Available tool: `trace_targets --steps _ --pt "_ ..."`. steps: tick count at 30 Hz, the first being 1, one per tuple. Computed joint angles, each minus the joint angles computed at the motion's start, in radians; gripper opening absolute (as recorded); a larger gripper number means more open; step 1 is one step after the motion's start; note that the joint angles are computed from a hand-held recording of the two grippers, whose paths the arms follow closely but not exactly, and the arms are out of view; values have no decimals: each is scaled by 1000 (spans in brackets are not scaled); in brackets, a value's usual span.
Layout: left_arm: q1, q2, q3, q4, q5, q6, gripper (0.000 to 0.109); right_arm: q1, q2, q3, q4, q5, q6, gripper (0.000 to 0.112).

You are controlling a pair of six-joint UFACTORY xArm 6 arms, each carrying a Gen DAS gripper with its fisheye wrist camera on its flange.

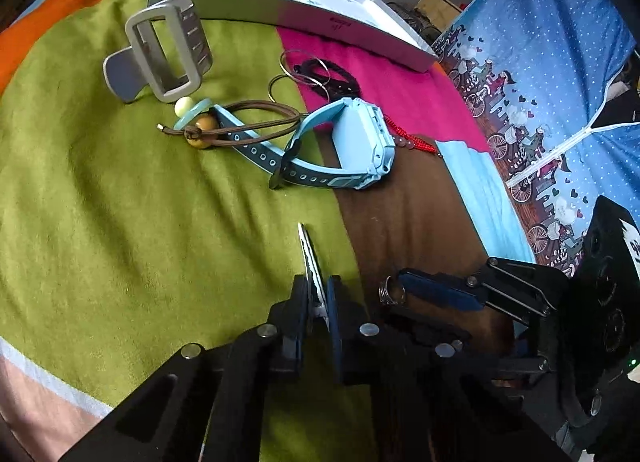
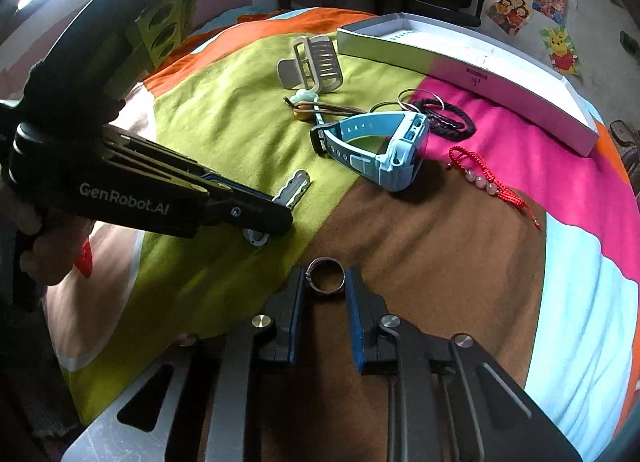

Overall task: Organize jewelry
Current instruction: 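Grasp the silver hair clip with the left tool while the right tool grasps the silver ring, then carry the clip and ring into the white tray and open both tools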

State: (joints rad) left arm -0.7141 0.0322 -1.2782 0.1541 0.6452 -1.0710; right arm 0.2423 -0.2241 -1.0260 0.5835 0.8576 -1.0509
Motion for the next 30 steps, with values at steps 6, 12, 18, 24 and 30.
trace_targets --steps 6,12,18,24,30 --pt "-4 -53 41 136 -30 -142 10 -10 -9 0 59 -23 -11 18" --pt "8 -75 -66 355 80 -226 10 -29 13 -79 178 -60 -16 18" --pt "144 34 -291 365 128 -84 10 24 267 -404 191 -166 87 18" --pt "277 178 -435 291 116 73 10 61 600 -814 49 -152 336 18" --pt "348 270 -501 170 130 175 10 86 901 -1205 -103 -35 580 18"
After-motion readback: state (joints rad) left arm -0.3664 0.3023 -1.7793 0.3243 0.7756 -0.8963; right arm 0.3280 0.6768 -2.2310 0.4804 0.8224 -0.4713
